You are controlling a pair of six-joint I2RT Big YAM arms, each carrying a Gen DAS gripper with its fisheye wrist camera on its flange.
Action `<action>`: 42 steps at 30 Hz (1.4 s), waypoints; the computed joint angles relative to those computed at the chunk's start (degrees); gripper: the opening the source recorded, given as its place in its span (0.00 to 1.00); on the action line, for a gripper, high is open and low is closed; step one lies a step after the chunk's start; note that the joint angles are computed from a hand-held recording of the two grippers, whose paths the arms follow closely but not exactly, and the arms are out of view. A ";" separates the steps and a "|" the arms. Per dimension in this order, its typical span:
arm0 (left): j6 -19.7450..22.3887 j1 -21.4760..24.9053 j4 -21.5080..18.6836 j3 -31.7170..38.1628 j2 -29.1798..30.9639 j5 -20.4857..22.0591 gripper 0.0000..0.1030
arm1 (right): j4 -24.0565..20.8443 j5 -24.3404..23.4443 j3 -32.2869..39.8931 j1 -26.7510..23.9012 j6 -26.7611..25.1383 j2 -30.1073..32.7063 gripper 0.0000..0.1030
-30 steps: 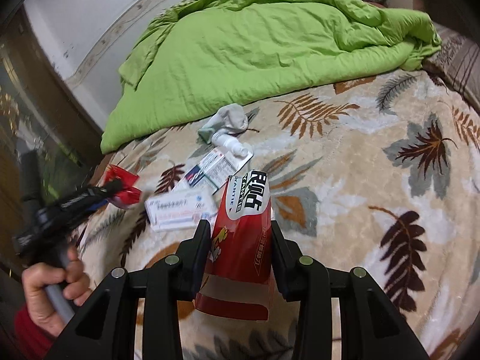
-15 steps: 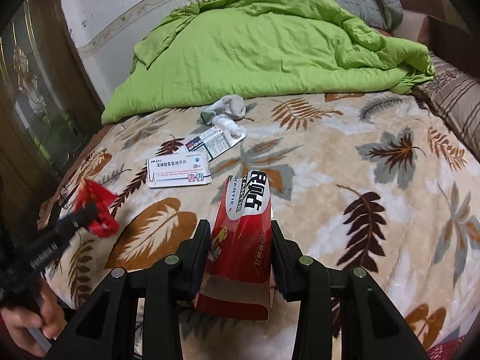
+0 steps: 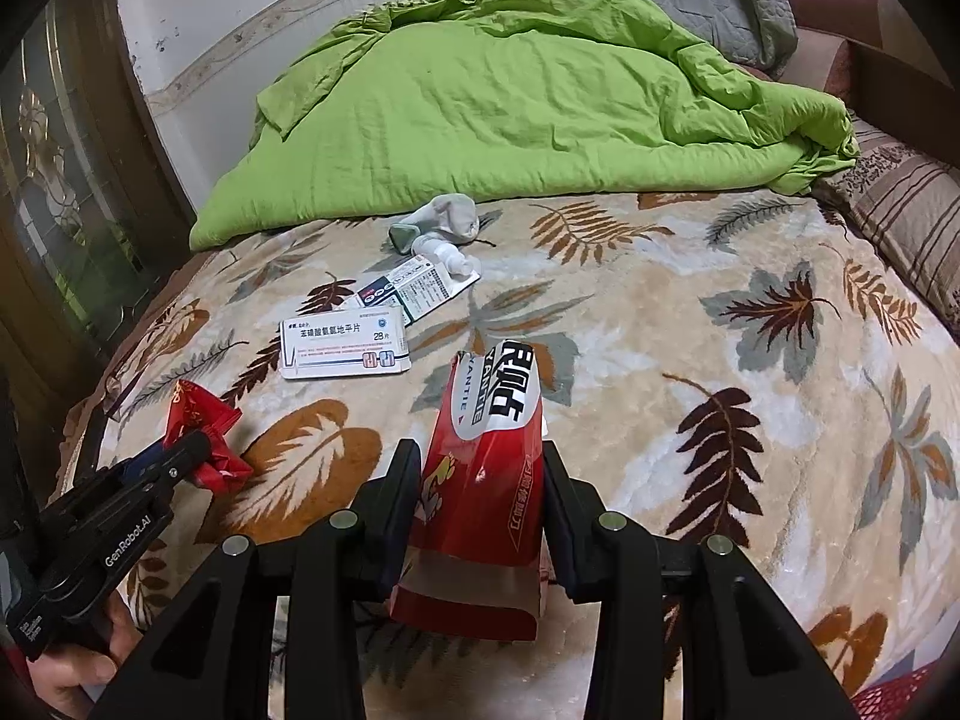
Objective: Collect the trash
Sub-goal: 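Hold the red-and-white box and pink-red wrapper lifted above the bed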
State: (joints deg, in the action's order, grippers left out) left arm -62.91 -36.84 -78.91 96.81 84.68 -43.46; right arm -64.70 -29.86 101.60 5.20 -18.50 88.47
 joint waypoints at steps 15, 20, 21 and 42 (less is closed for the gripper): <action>3.97 -0.49 4.02 -0.59 -0.46 0.60 0.23 | 0.91 -1.94 -0.84 -1.34 2.23 -1.22 0.41; 5.79 -0.62 5.34 -0.39 -0.04 1.55 0.23 | 1.95 -1.54 -1.84 -1.44 2.23 -2.23 0.42; 6.02 -0.63 5.23 -0.15 0.24 1.69 0.23 | 1.94 -1.44 -1.87 -1.36 2.18 -2.24 0.42; 19.11 -4.58 10.79 9.36 6.73 7.15 0.23 | -3.85 -9.94 -0.72 -11.58 2.18 -3.74 0.43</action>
State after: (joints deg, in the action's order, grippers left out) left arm -43.80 -41.42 -68.13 106.17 91.41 -36.31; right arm -68.55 -39.80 100.88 -6.37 -16.32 84.73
